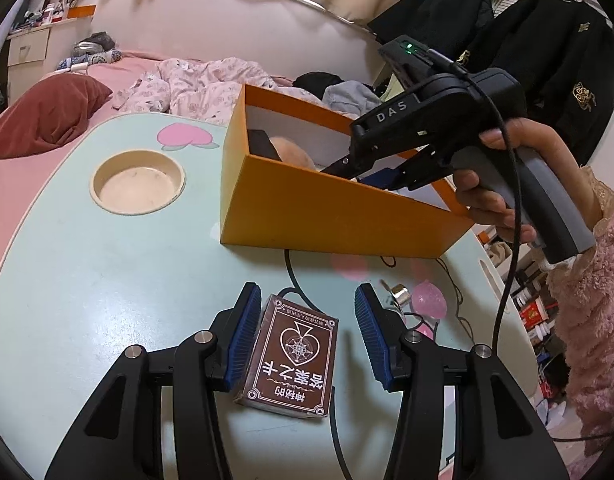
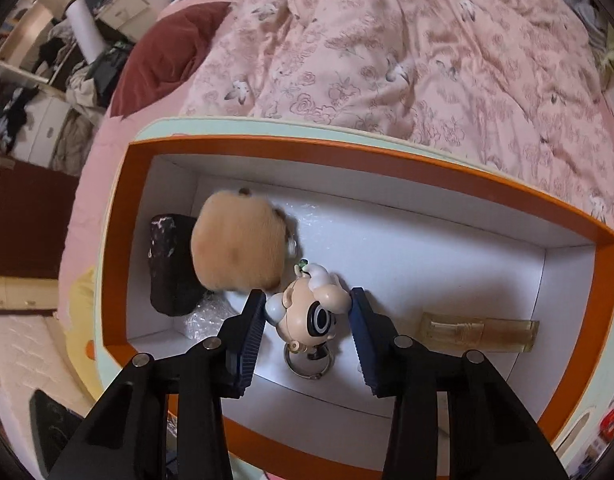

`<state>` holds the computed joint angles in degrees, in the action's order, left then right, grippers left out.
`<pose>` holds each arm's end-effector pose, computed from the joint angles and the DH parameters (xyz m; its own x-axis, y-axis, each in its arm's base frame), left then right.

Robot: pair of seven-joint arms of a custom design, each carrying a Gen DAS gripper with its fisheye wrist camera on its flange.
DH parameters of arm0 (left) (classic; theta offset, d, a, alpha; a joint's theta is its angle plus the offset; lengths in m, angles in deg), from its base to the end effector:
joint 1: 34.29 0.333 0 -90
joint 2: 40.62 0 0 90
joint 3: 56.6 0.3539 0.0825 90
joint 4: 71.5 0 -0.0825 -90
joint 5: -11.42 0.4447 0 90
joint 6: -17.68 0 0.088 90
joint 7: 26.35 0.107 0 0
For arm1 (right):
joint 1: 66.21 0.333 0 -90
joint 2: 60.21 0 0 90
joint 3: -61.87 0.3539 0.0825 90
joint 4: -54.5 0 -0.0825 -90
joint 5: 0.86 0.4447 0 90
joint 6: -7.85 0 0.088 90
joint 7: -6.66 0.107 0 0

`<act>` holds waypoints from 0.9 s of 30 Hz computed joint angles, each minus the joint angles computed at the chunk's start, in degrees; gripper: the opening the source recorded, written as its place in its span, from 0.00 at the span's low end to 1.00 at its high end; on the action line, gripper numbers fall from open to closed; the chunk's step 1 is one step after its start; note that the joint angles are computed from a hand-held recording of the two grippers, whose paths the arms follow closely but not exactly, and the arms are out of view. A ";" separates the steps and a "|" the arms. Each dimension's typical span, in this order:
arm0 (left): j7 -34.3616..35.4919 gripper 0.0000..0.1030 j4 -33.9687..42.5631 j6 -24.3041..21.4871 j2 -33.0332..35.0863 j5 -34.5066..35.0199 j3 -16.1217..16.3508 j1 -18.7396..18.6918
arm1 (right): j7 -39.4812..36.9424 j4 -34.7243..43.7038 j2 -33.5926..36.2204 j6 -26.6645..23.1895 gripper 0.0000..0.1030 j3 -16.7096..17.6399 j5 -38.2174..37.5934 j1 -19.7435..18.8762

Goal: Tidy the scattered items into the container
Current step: 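Grasp the white cartoon figure keychain in the box with the right gripper, then lift the cartoon figure out and set it on the table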

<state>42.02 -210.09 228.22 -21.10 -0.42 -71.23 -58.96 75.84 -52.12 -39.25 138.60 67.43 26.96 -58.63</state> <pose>0.4631 -0.3414 0.2645 -0.1981 -0.8785 0.4348 -0.7334 -0.1614 -0.6603 0.6820 0.1660 0.3298 0.2752 -0.8834 -0.3794 -0.9611 -0.2437 -0.1298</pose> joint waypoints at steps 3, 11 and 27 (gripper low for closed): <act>-0.52 0.49 -0.04 0.14 0.08 0.50 -0.15 0.33 | -1.21 -1.18 -0.91 0.74 0.39 0.28 1.51 -0.60; -0.07 0.49 0.10 0.05 0.09 -0.08 0.15 -0.08 | -16.79 -11.59 -13.42 5.46 0.39 0.19 18.78 -3.29; 1.78 0.49 0.60 -0.92 0.08 -3.32 0.94 -1.62 | -44.14 -38.73 -30.61 5.59 0.39 -7.75 44.89 1.70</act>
<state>43.80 -209.49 227.30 -21.02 -3.74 -70.29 -60.57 31.70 -90.86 -69.86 144.18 59.68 71.85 -56.93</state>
